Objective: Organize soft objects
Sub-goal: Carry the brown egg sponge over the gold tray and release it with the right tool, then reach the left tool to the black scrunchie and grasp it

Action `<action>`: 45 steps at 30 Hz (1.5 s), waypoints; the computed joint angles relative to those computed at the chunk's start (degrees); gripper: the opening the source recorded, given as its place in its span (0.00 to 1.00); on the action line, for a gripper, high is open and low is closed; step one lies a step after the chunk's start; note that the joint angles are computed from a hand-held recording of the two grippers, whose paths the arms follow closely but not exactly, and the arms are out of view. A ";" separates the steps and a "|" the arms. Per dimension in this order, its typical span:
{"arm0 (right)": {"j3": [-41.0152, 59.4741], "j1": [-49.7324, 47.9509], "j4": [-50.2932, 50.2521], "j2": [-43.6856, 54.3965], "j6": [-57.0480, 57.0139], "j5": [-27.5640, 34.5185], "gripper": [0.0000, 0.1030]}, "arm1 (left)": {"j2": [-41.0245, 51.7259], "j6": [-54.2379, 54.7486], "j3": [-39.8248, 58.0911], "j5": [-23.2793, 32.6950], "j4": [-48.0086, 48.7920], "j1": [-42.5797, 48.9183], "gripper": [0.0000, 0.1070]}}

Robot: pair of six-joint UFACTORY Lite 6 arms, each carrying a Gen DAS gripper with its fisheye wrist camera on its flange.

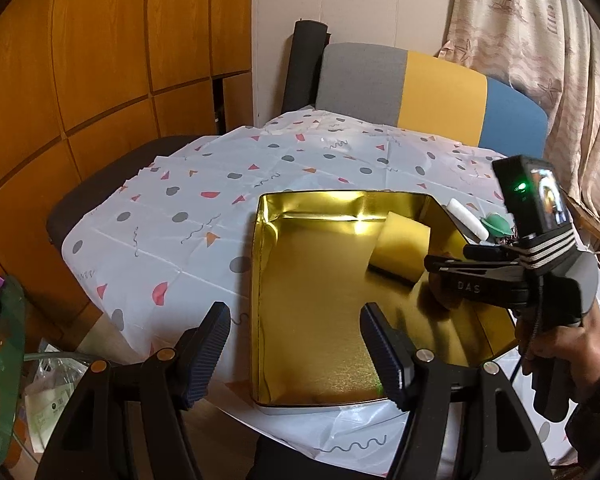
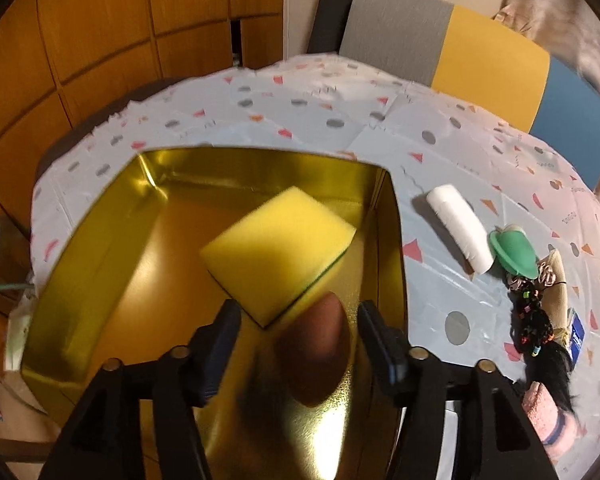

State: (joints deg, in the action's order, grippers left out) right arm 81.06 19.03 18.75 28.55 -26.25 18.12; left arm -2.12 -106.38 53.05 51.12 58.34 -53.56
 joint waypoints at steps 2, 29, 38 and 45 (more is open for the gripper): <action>-1.96 -0.19 2.79 -2.14 -2.50 -0.87 0.66 | 0.50 -0.01 0.64 0.56 0.11 -0.70 0.64; -26.02 -21.09 35.24 -30.35 -41.54 1.70 0.73 | 10.31 6.35 11.80 2.48 -0.75 -5.96 0.64; -24.16 -37.87 39.99 -28.42 -51.60 5.47 0.75 | 18.02 11.62 20.65 0.27 -1.92 -6.38 0.64; -18.22 -50.44 47.68 -19.43 -60.41 5.56 0.79 | 21.95 20.61 26.89 -10.95 -8.19 -2.52 0.64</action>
